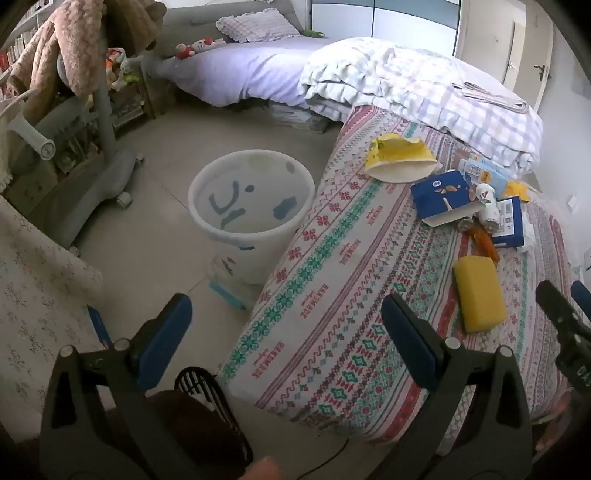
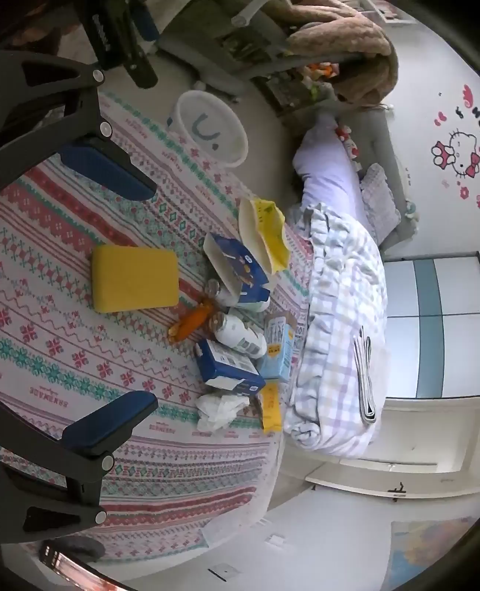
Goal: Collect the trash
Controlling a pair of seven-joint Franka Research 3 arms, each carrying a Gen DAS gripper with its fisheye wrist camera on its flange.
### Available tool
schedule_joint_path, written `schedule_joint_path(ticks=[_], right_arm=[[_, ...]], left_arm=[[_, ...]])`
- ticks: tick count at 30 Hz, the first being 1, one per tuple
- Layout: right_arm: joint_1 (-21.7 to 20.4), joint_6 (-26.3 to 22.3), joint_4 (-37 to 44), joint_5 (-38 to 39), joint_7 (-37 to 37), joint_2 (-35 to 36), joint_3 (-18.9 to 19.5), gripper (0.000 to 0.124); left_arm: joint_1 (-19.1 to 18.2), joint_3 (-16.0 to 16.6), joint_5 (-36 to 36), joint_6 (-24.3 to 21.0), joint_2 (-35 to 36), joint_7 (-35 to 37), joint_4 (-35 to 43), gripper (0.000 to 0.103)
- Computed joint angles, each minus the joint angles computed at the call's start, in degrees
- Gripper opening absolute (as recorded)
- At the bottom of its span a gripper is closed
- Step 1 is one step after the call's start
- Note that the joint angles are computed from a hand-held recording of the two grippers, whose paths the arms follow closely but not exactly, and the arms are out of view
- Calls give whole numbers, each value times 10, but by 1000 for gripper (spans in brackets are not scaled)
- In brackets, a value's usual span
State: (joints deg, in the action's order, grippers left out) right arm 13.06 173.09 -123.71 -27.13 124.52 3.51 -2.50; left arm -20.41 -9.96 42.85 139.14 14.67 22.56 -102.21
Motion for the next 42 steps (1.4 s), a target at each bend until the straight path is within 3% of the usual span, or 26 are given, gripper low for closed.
schedule_joint_path(ticks=[2, 5, 9, 16, 28, 42], right_arm=[[-4, 10, -4, 25, -24, 1, 5, 103], [-10, 26, -11, 50, -44, 2, 7, 103], [13, -10, 14, -50, 30, 11, -13, 103], [18, -18, 23, -45, 35, 15, -9, 103], [10, 5, 7, 19, -15, 11, -7, 103], [13, 8, 6, 20, -14, 11, -11, 103]], left_arm=[[8, 0, -13, 23, -11, -2, -15, 102], [11, -1, -17, 19, -11, 2, -15, 102], [7, -1, -2, 13, -18, -9, -21, 102], [5, -3, -1, 5, -9, -10, -10, 102], [4, -2, 0, 3, -9, -9, -10, 102], [3, -2, 0, 4, -8, -13, -9, 102]])
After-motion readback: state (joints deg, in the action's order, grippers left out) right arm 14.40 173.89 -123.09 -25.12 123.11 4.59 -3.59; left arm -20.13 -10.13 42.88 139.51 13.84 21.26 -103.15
